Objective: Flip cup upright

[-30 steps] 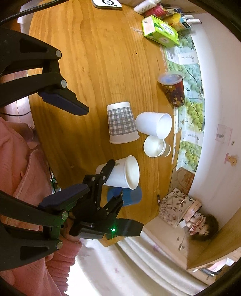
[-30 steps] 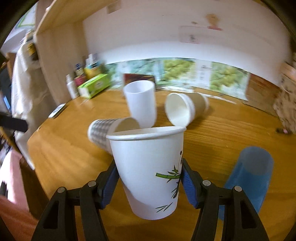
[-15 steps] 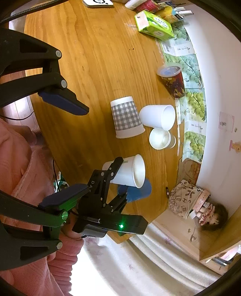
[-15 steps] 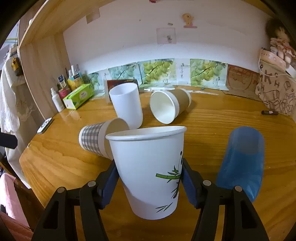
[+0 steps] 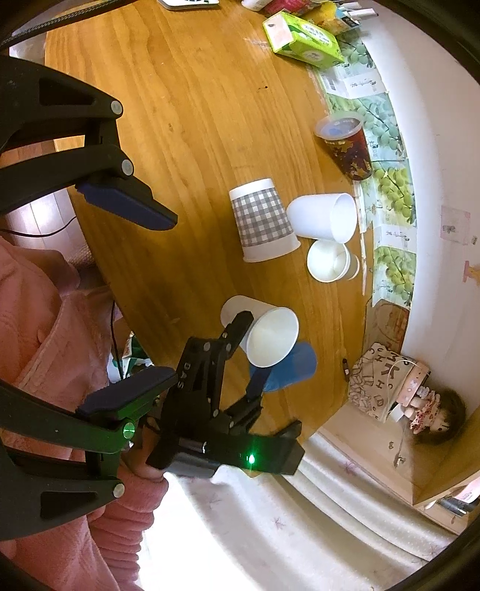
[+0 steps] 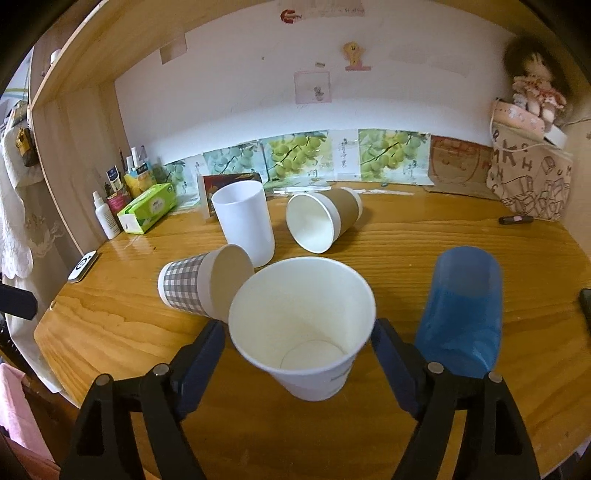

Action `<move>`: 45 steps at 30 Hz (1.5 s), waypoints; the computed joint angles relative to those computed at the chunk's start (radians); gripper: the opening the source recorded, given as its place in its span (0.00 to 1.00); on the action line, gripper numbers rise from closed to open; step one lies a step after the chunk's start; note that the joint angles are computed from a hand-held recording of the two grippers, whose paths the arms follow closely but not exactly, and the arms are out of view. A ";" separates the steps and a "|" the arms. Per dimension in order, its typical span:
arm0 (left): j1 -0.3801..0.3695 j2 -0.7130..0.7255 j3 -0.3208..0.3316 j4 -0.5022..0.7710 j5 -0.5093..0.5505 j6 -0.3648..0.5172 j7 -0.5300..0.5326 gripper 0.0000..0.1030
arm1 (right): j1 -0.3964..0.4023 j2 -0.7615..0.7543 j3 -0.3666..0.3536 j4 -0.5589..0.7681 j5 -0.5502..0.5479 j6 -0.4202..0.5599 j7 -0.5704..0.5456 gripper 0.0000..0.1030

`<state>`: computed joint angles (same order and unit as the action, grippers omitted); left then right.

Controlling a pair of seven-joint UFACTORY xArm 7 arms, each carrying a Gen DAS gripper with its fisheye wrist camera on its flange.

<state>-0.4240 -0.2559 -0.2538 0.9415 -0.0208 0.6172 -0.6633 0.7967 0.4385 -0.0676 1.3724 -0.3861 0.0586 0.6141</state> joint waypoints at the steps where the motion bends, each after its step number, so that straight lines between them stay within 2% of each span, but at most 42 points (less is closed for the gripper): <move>1: -0.002 0.001 0.002 -0.002 -0.007 -0.001 0.002 0.77 | -0.005 -0.023 0.013 -0.014 0.005 0.029 -0.008 0.80; 4: -0.003 0.008 0.006 -0.005 -0.024 -0.003 -0.003 0.79 | -0.066 -0.067 0.092 -0.045 0.042 0.090 -0.045 0.83; 5: -0.001 0.009 0.005 -0.007 -0.027 -0.004 -0.016 0.79 | -0.070 -0.067 0.096 -0.045 0.037 0.091 -0.041 0.83; 8: 0.003 0.012 0.008 -0.014 -0.039 -0.015 -0.042 0.79 | -0.179 -0.129 0.230 -0.086 0.155 0.221 -0.161 0.83; 14: 0.029 0.029 -0.006 -0.011 0.007 -0.018 -0.167 0.80 | -0.186 -0.215 0.239 -0.108 0.154 0.401 -0.114 0.83; 15: 0.028 0.030 -0.006 -0.013 0.010 -0.019 -0.179 0.80 | -0.198 -0.242 0.250 -0.110 0.185 0.447 -0.108 0.83; 21: 0.028 0.035 -0.026 0.006 0.070 0.012 -0.282 0.84 | -0.232 -0.288 0.297 -0.087 0.254 0.493 -0.151 0.83; 24: 0.031 0.030 -0.037 0.020 0.108 0.032 -0.345 0.85 | -0.234 -0.294 0.312 -0.053 0.289 0.508 -0.181 0.92; 25: 0.033 0.034 -0.040 0.031 0.123 0.041 -0.368 0.85 | -0.240 -0.296 0.320 -0.044 0.331 0.510 -0.200 1.00; 26: 0.036 0.033 -0.046 0.040 0.145 0.055 -0.396 0.85 | -0.263 -0.298 0.344 -0.033 0.383 0.514 -0.202 1.00; 29: 0.049 0.027 -0.071 0.072 0.231 0.109 -0.496 0.87 | -0.256 -0.300 0.332 -0.021 0.463 0.520 -0.226 1.00; 30: 0.051 0.030 -0.080 0.089 0.261 0.138 -0.528 0.93 | -0.252 -0.298 0.329 -0.011 0.460 0.532 -0.210 1.00; 32: 0.054 0.037 -0.100 0.125 0.330 0.191 -0.603 0.97 | -0.242 -0.301 0.320 0.003 0.422 0.563 -0.175 1.00; 36: 0.036 0.080 -0.134 0.235 0.469 0.341 -0.718 0.98 | -0.225 -0.337 0.313 0.001 0.311 0.618 -0.145 1.00; 38: 0.011 0.116 -0.145 0.301 0.545 0.417 -0.741 0.98 | -0.224 -0.360 0.316 -0.009 0.275 0.635 -0.148 1.00; 45: -0.099 0.227 -0.136 0.479 0.737 0.606 -0.773 0.98 | -0.258 -0.454 0.320 -0.103 0.182 0.560 -0.097 1.00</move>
